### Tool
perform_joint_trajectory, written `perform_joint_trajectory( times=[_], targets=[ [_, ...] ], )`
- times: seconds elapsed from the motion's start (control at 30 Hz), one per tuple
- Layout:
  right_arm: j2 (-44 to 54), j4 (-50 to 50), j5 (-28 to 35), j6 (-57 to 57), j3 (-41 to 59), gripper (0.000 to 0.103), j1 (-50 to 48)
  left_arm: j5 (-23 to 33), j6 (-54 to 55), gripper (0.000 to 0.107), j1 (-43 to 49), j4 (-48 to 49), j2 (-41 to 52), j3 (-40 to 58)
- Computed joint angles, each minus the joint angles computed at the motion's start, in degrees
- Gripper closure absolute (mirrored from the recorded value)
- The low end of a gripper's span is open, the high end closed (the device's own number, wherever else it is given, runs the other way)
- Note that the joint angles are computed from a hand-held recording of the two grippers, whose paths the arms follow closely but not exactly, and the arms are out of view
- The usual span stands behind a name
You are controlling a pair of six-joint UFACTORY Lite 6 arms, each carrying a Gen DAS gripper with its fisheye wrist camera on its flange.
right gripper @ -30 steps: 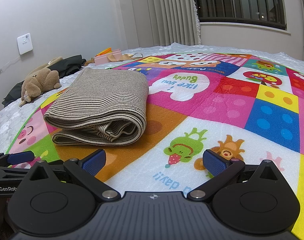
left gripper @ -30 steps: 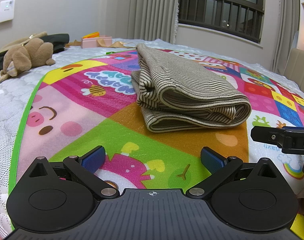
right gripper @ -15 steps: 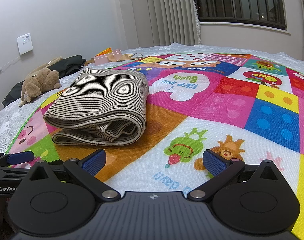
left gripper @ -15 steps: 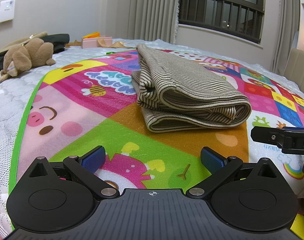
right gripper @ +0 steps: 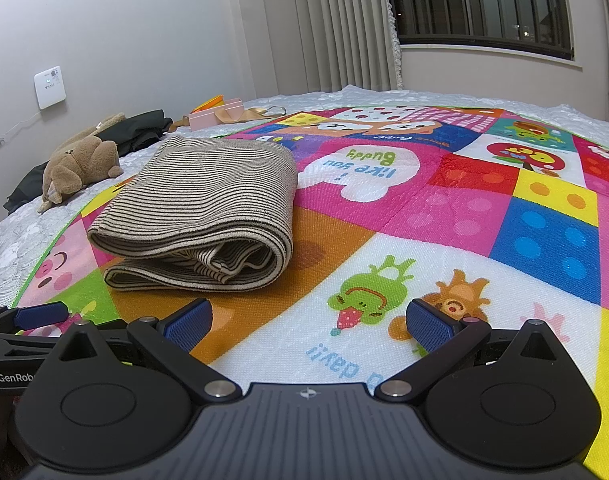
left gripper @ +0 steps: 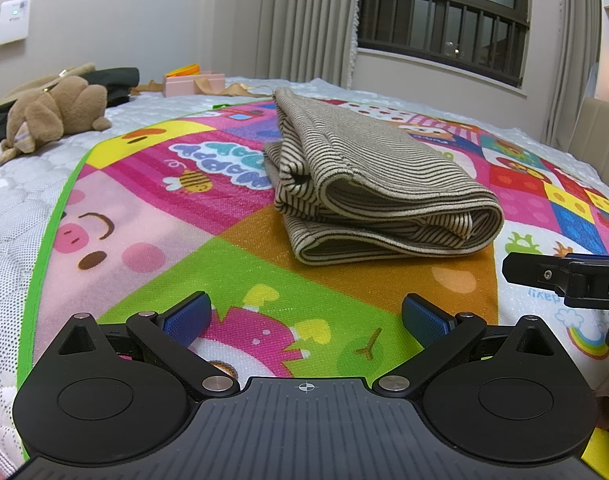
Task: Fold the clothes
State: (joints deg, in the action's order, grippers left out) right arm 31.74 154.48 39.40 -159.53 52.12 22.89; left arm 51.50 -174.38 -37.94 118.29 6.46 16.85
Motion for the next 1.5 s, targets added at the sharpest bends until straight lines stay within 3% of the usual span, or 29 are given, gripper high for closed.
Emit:
perform_joint_trajectory(
  times=[1.5],
  targets=[
    [-0.07,0.04,0.04,-0.01,-0.03,0.000,-0.12,-1.03,-0.07,0.004,0.86,0.52,-0.32,0.02]
  ],
)
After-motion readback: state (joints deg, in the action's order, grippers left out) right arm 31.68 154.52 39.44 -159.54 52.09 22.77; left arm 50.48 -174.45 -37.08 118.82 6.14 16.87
